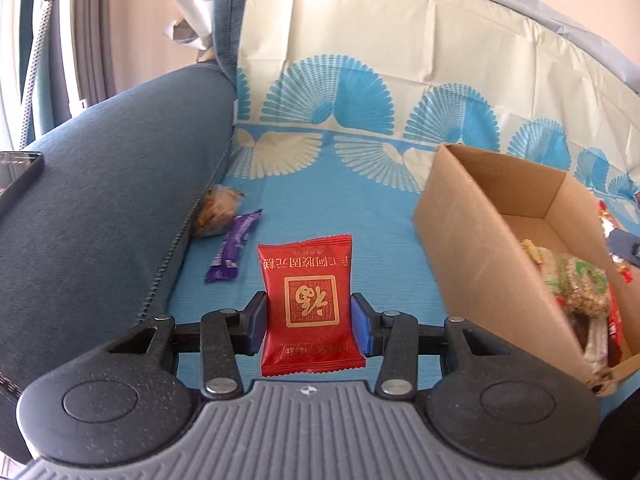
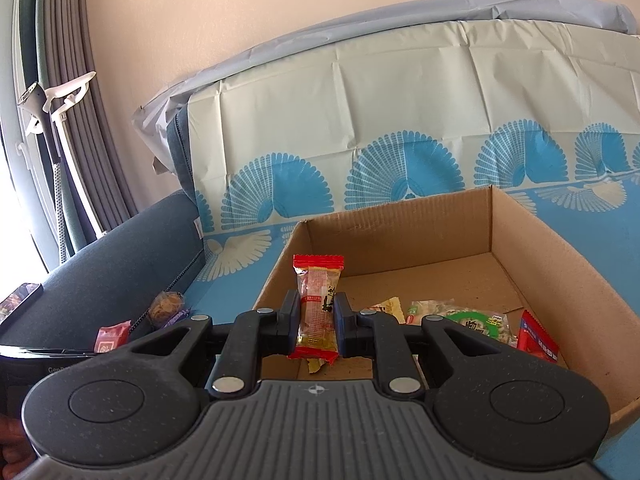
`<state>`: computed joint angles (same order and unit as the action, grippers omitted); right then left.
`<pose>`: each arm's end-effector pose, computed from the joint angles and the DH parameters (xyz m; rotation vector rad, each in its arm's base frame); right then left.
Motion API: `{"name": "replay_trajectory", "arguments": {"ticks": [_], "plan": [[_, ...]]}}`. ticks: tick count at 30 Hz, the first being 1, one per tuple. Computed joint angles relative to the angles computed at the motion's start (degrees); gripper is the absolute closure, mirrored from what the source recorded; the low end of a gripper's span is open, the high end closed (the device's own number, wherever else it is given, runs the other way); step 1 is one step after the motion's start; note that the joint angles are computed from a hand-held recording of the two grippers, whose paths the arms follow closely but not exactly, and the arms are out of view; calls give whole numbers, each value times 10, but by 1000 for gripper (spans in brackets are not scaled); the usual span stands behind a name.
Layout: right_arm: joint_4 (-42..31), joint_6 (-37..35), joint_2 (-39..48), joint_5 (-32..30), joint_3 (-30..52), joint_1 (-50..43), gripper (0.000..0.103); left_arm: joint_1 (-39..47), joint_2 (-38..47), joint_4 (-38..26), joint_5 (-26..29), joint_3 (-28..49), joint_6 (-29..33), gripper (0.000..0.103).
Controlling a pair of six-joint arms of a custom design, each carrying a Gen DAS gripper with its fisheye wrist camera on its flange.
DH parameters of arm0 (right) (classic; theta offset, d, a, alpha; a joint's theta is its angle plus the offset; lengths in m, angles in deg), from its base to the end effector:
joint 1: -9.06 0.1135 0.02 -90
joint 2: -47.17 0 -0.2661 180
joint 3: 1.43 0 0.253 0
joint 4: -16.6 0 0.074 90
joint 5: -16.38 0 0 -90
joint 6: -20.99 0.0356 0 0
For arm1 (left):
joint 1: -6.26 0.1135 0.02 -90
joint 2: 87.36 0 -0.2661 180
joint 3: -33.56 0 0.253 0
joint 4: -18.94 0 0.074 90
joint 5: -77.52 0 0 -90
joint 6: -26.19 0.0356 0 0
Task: Organize snacks
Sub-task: 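Carry the candy with the right tool while the left tool carries the red packet over the box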
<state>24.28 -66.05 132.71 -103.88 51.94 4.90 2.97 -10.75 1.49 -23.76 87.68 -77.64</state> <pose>0.3093 -0.0045 0.2007 -0.2166 1.9598 0.5121 0.2756 -0.0089 0.2057 -0.3100 2.2311 0.0634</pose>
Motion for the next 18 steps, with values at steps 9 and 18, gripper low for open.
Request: {"name": "replay_trajectory", "arguments": {"ticks": [9,18], "plan": [[34,43,10,7,-2,-20,85,-75,32,-11,-14,83,-41,55],[81,86,16,31,-13,-35,85,-164,53,-1,-28,164,-29,55]]}}
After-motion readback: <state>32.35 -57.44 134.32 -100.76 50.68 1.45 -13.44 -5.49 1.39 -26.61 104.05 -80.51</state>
